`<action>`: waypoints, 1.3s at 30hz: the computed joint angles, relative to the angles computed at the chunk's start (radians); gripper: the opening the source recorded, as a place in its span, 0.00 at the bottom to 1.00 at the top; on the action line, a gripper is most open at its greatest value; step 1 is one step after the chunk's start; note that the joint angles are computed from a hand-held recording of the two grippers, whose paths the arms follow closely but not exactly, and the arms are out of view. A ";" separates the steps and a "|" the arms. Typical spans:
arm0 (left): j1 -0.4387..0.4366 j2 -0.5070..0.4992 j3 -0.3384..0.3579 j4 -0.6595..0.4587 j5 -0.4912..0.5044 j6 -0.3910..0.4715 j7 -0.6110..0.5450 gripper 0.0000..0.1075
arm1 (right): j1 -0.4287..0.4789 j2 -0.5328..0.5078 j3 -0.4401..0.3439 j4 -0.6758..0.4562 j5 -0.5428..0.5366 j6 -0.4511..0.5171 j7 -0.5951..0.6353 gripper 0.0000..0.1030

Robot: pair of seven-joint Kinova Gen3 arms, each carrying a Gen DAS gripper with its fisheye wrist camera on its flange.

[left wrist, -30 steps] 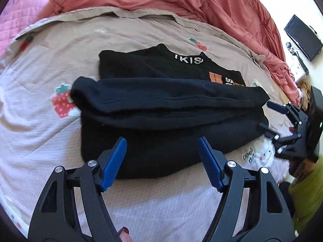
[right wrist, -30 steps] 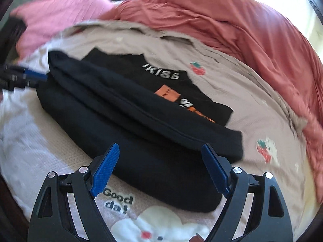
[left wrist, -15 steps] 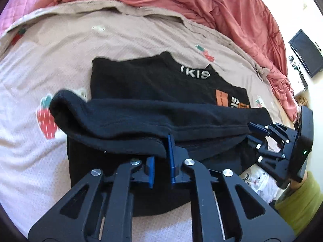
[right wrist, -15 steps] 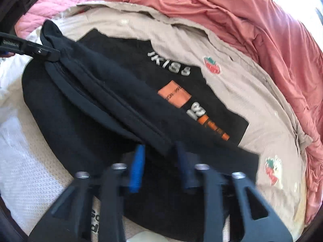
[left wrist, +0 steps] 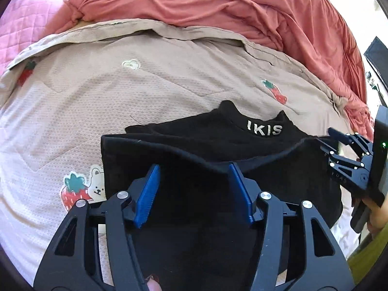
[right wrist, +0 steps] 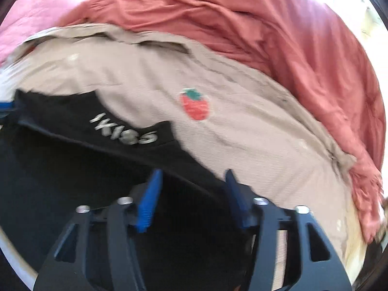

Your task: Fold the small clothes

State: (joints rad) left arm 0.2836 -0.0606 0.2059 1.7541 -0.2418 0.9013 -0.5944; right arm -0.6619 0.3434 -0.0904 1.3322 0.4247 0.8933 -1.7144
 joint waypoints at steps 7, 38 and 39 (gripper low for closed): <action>-0.018 -0.077 0.034 0.064 -0.080 -0.018 0.076 0.53 | 0.090 -0.084 -0.021 0.112 -0.104 -0.087 0.017 0.63; -0.005 -0.052 0.073 0.054 -0.284 0.045 0.089 0.05 | 0.324 -0.101 -0.037 0.133 -0.486 -0.175 0.209 0.08; -0.005 -0.048 0.075 0.048 -0.298 0.049 0.097 0.05 | 0.320 -0.094 -0.033 0.122 -0.477 -0.172 0.202 0.08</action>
